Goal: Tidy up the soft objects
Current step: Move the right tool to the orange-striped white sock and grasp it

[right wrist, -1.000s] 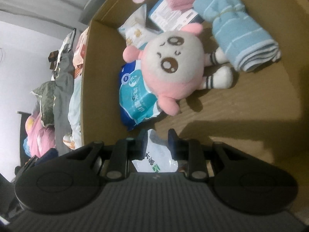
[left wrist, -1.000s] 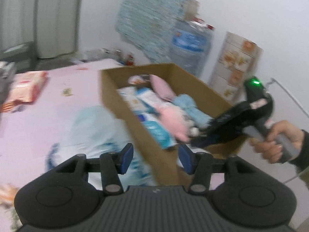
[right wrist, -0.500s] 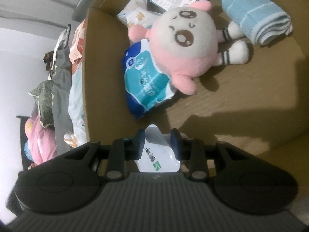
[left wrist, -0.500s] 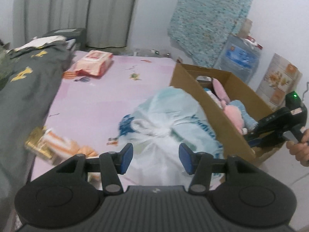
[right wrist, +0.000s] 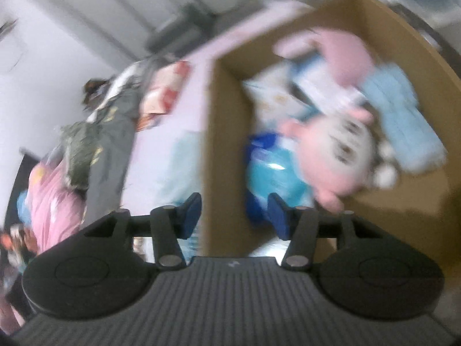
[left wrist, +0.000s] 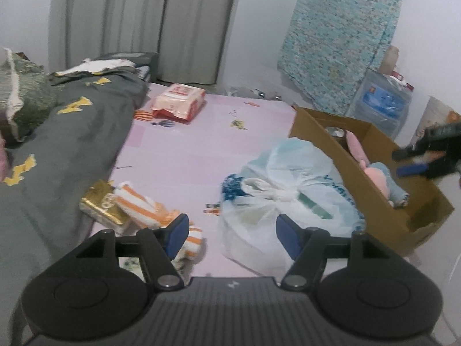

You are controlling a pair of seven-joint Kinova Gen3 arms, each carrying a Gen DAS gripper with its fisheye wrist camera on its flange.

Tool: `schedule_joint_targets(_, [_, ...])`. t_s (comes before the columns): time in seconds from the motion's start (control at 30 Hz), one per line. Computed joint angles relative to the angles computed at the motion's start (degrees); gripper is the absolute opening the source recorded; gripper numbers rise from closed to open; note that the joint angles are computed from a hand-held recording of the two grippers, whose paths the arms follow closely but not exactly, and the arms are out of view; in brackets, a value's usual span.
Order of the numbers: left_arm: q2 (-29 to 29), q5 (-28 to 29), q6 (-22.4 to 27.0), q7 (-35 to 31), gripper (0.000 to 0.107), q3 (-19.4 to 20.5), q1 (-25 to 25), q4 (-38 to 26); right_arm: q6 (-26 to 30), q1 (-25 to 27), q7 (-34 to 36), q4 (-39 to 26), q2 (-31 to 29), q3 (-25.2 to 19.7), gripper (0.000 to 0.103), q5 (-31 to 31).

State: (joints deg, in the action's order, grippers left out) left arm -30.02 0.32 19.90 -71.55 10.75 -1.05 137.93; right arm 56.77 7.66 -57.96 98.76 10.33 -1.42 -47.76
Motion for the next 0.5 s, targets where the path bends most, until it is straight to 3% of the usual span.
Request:
schedule_joint_targets(0.07, [-0.8, -0.1, 0.14, 0.37, 0.068, -0.2, -0.7, 0.69, 0.79, -1.38, 2.2, -1.32, 0.43, -1.73, 0.056, -1.39])
schedule_joint_targets(0.2, [-0.69, 1.27, -0.02, 0.0, 0.068, -4.66, 0.32, 1.86, 4.53, -5.74, 3.43, -6.74, 4.93, -5.39, 0.056, -3.07])
schedule_joint_targets(0.37, [1.88, 1.79, -3.02, -0.7, 0.068, -8.07, -1.11, 2.66, 9.23, -13.45, -1.87, -18.21, 14.14, -10.81, 0.057, 2.0])
schedule_joint_targets(0.5, [7.11, 4.79, -5.8, -3.29, 0.065, -16.34, 2.47, 2.22, 12.13, -21.58, -7.65, -28.83, 22.91, -11.71, 0.063, 6.8])
